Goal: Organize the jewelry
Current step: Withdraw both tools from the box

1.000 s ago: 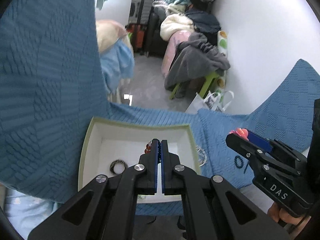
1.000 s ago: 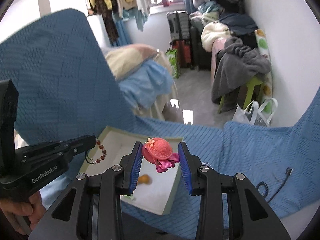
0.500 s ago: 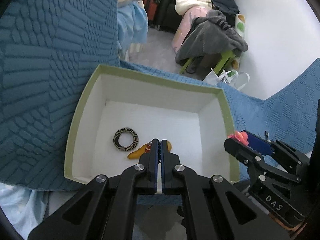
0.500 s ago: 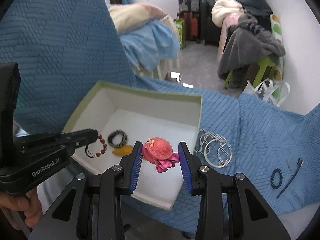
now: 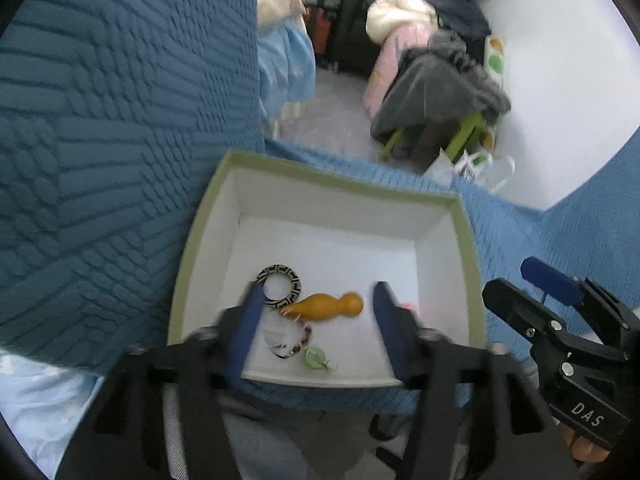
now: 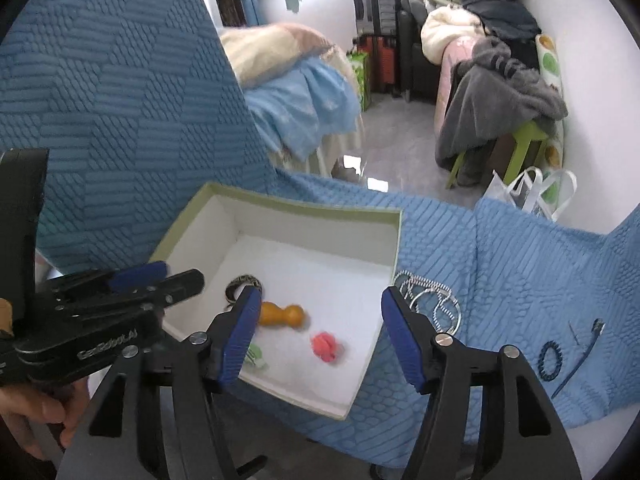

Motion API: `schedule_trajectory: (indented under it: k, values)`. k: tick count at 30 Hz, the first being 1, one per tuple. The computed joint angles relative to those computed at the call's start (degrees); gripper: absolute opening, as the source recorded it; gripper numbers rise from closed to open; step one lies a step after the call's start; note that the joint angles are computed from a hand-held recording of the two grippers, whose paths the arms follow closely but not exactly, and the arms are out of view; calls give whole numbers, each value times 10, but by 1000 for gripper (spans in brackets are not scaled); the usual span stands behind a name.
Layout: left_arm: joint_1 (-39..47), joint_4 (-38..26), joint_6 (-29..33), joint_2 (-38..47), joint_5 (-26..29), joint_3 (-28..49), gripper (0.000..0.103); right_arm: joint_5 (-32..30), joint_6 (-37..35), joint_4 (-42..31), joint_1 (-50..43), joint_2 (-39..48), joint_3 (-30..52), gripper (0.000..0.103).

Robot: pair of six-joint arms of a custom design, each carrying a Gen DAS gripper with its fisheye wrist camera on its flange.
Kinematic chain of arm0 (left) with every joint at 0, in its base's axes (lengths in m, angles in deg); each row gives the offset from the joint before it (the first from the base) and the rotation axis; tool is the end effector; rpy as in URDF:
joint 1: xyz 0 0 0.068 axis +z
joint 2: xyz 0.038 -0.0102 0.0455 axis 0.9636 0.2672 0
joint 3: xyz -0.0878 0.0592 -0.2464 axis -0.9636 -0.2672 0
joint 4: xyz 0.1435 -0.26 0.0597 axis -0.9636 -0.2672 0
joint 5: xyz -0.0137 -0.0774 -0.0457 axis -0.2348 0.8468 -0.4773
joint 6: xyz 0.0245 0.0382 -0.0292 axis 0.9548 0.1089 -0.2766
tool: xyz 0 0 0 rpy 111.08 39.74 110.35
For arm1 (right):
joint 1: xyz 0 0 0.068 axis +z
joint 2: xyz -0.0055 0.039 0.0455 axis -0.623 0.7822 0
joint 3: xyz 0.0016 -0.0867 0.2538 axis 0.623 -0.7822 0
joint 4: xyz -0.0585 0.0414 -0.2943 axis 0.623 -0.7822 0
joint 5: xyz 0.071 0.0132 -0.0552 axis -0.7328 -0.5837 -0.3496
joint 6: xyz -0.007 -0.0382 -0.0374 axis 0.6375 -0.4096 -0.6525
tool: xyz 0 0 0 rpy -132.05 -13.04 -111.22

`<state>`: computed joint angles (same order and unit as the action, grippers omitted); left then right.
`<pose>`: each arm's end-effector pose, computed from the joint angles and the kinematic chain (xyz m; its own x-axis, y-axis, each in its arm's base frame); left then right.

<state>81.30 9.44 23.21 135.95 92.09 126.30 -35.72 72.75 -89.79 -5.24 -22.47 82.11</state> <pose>0.2519 0.0175 0.2624 -0.8469 0.0838 -0.5251 0.2235 0.9521 -0.2087 0.1931 0.1194 0.2935 -0.8165 0.0158 -0.5772 -0.0824 0.9862 0.1436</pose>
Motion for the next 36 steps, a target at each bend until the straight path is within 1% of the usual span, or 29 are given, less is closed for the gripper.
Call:
schedule_trajectory:
  k: [3,5,8,11,15,18,25,28,32,35,36]
  values:
    - [10,-15,-2,-21,16,12,60,13,-2,-15,1,-27,16,61]
    - [11,-22,-4,-41,16,20,60,21,-7,-23,1,-45,28,61]
    - [8,-24,-16,-74,14,31,68,42,-9,-36,6,-70,49,61]
    - [12,-27,-27,-94,28,43,68,68,-13,-50,15,-93,73,61]
    - [1,-31,-44,-120,30,53,69,103,-16,-70,26,-122,92,61]
    - [-17,-31,-61,-140,29,58,69,115,-21,-80,23,-145,96,61]
    - [-87,-11,-123,-173,9,56,68,98,-51,-100,-33,-208,91,61]
    - [-127,-2,-146,-179,-5,53,68,72,-72,-107,-84,-237,79,61]
    - [-185,17,-175,-181,-30,41,68,-32,-137,-106,-233,-278,55,61]
    - [-220,29,-191,-182,-42,28,68,-127,-199,-108,-359,-301,37,61]
    - [-233,36,-198,-183,-45,22,68,-170,-227,-111,-415,-307,30,61]
